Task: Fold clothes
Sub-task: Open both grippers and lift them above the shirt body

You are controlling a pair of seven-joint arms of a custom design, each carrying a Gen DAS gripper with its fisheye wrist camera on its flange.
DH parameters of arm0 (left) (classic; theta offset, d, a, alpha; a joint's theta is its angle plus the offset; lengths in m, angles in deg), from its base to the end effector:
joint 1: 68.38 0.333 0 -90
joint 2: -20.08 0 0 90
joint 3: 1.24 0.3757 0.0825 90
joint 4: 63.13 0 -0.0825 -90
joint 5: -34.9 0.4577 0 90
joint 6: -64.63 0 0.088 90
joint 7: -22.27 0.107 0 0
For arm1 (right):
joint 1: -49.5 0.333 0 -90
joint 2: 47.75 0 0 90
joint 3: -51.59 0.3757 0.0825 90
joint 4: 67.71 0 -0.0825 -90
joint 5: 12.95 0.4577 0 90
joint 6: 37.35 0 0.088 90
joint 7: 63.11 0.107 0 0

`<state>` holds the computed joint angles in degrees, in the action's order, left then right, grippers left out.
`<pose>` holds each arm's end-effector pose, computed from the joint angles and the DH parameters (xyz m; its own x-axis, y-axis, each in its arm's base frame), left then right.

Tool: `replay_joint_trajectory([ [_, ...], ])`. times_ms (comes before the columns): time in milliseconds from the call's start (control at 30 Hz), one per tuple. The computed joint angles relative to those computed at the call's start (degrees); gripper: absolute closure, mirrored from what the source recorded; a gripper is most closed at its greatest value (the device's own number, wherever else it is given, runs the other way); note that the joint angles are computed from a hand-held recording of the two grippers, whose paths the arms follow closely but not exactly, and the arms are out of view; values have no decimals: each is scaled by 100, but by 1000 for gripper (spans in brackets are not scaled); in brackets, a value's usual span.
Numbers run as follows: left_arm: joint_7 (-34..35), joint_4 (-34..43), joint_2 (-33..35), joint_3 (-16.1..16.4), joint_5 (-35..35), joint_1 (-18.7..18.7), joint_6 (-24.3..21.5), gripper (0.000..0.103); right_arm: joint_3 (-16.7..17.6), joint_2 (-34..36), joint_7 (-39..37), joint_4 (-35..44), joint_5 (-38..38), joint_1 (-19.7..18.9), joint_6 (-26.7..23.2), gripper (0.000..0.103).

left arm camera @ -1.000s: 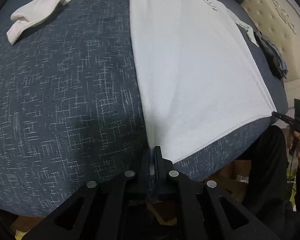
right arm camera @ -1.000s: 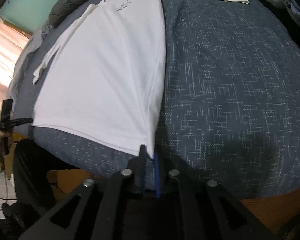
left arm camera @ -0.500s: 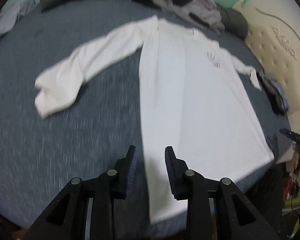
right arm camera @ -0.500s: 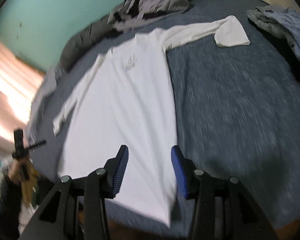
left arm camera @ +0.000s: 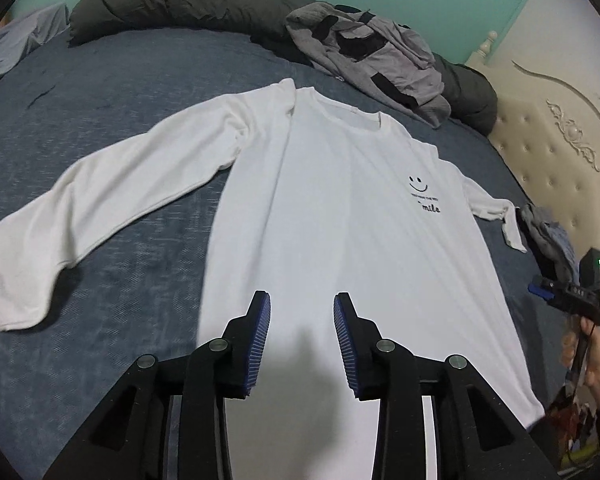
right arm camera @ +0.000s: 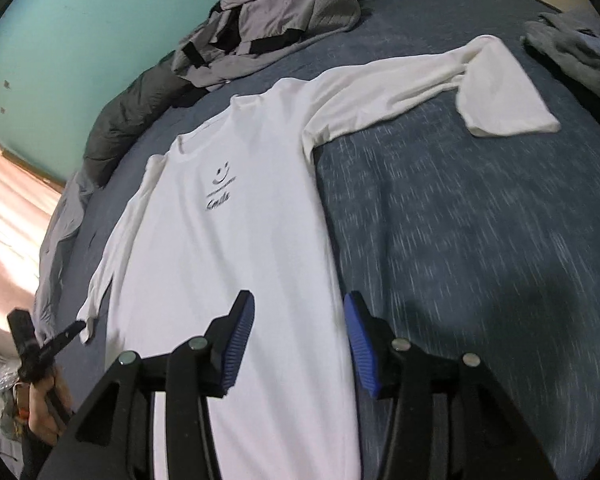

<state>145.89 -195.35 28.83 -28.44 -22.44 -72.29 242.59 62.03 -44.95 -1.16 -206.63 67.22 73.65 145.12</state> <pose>0.5478 -0.2441 0.3363 -0.2044 -0.9192 0.3367 -0.8441 -0.0087 -0.5361 0.4842 0.2231 0.3245 -0.1744 -0.8603 -0.4790 -0.8266 0.3923 -0.4035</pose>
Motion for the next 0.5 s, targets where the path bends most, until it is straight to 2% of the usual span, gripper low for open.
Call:
replay_joint_trajectory([
  [100, 155, 166, 309, -236, -56, 134, 311, 65, -88, 431, 182, 384, -383, -141, -88, 55],
  [200, 454, 321, 686, -964, -257, 729, 713, 63, -95, 764, 533, 686, -872, -328, -157, 55],
  [267, 553, 360, 935, -1493, -254, 1177, 976, 63, -416, 890, 1361, 733, -1819, -157, -257, 55],
  [300, 562, 344, 1045, -1707, -182, 1366, 1098, 62, -421, 938, 1464, 770, -1990, -192, -291, 55],
  [400, 433, 297, 1225, -1938, 73, 1602, 1184, 62, -468, 1070, 1794, 868, -2526, -262, -390, 55],
  [467, 322, 255, 1278, -1998, 230, 1677, 1225, 61, -282, 1160, 1798, 922, -2558, -478, -352, 55],
  [500, 259, 225, 1301, -2050, 307, 1731, 1284, 61, -28, 1216, 1636, 963, -2379, -726, -291, 55],
])
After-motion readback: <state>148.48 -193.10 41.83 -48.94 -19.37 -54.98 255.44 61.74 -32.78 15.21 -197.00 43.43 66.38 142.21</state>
